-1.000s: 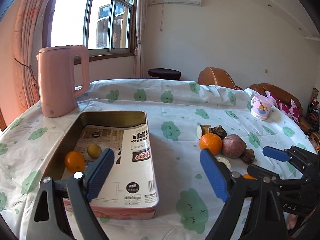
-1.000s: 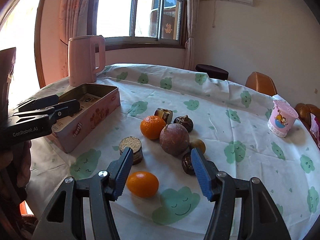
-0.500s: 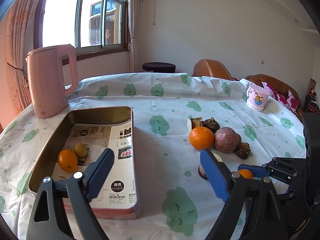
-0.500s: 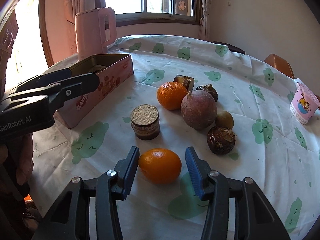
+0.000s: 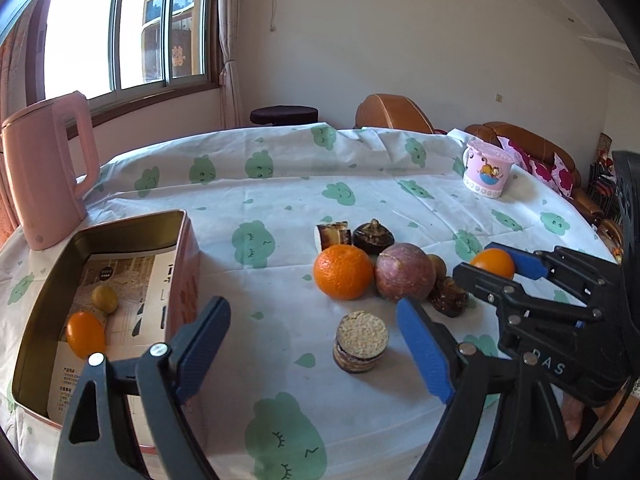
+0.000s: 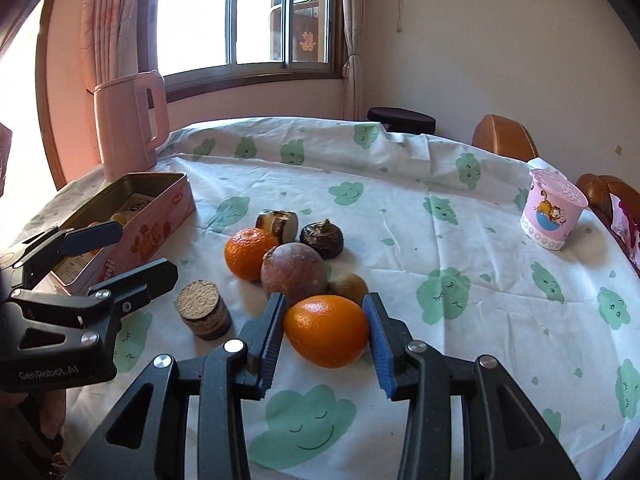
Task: Organize fruits
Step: 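Grasp the round biscuit cake with the left gripper while the right grasps another orange, then lift the biscuit cake and the orange and carry them toward the tin box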
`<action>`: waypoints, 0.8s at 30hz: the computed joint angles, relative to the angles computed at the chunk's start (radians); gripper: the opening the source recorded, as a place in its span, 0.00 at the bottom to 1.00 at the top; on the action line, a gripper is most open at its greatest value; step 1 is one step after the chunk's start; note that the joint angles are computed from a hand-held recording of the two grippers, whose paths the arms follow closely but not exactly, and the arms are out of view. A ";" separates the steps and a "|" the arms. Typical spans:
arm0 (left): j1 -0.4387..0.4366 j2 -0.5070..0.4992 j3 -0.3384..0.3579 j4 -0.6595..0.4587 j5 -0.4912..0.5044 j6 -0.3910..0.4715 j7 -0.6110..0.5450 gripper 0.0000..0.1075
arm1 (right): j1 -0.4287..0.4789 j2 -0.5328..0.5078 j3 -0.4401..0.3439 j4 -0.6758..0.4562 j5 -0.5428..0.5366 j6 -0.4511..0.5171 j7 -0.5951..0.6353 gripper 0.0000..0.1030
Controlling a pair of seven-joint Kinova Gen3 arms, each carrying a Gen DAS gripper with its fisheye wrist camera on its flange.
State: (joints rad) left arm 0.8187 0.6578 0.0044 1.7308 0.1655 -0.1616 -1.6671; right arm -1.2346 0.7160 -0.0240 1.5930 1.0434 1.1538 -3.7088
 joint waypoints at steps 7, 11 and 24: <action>0.031 0.042 -0.015 -0.114 -0.053 0.181 0.012 0.60 | 0.004 -0.016 -0.001 0.044 0.017 0.001 -0.072 0.41; 0.007 0.062 0.017 -0.164 -0.105 0.263 0.046 0.36 | 0.007 -0.012 -0.009 0.039 0.025 0.007 -0.063 0.41; 0.025 0.030 -0.013 -0.078 -0.136 0.123 0.119 0.33 | 0.010 -0.036 -0.019 0.095 0.082 -0.036 -0.139 0.41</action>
State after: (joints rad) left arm 0.8436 0.6882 -0.0089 1.6525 0.0291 -0.0383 -1.5484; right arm -1.2243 0.6803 -0.0427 1.6882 1.1258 1.1182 -3.8480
